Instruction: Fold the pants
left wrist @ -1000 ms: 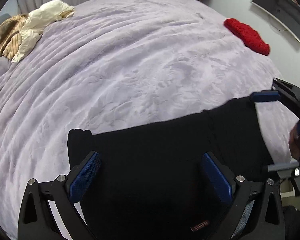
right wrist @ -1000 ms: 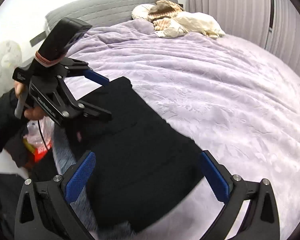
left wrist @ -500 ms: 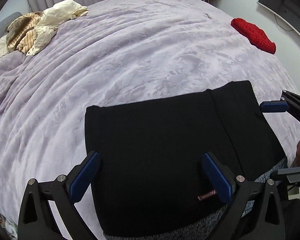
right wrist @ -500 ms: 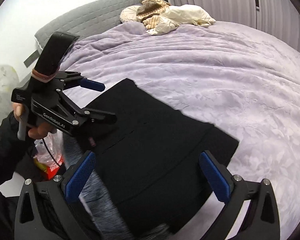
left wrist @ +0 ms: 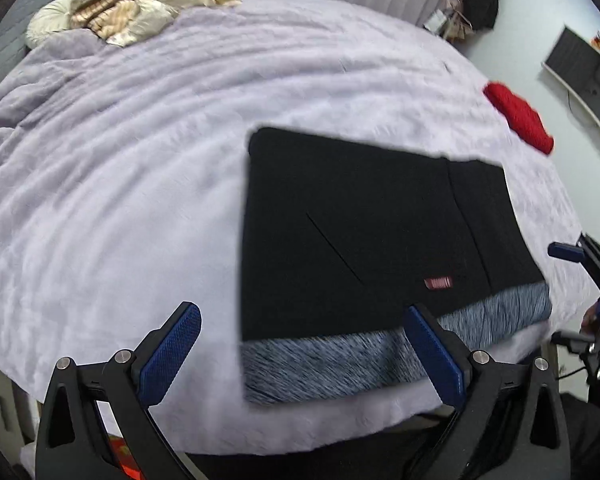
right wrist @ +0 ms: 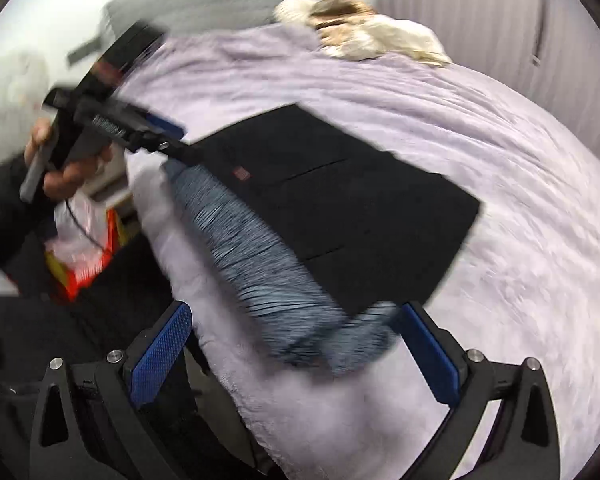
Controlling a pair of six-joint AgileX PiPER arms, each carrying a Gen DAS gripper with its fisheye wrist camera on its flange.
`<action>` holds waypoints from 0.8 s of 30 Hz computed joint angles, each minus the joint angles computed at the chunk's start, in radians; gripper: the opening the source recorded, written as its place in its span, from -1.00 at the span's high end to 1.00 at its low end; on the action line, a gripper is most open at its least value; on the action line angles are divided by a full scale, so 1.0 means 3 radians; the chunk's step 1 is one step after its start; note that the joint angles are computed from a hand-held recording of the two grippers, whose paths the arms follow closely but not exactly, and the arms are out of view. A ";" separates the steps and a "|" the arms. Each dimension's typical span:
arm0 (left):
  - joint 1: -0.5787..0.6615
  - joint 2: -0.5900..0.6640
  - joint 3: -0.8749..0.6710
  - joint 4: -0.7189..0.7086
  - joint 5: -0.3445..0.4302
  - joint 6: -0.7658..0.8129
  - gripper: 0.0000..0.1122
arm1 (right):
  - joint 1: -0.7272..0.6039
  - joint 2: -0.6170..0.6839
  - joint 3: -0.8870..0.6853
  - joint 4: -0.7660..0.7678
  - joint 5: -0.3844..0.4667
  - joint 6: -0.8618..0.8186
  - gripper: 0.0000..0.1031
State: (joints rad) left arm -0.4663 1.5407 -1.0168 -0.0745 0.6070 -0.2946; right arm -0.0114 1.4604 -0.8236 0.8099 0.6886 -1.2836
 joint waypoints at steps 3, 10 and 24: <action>0.0321 0.0174 -0.0229 -0.0370 0.0161 0.0430 -0.81 | -0.0346 0.0183 -0.0230 0.0145 0.0074 0.0237 -1.00; 0.0393 0.0847 -0.0697 -0.0725 0.0416 0.0758 -0.81 | -0.0708 0.1236 -0.1011 0.0337 0.0883 0.1074 -1.00; 0.0779 0.1283 -0.0591 -0.2612 0.0461 0.2502 -0.84 | -0.0154 0.1792 -0.1103 0.0953 0.0754 0.0841 -1.00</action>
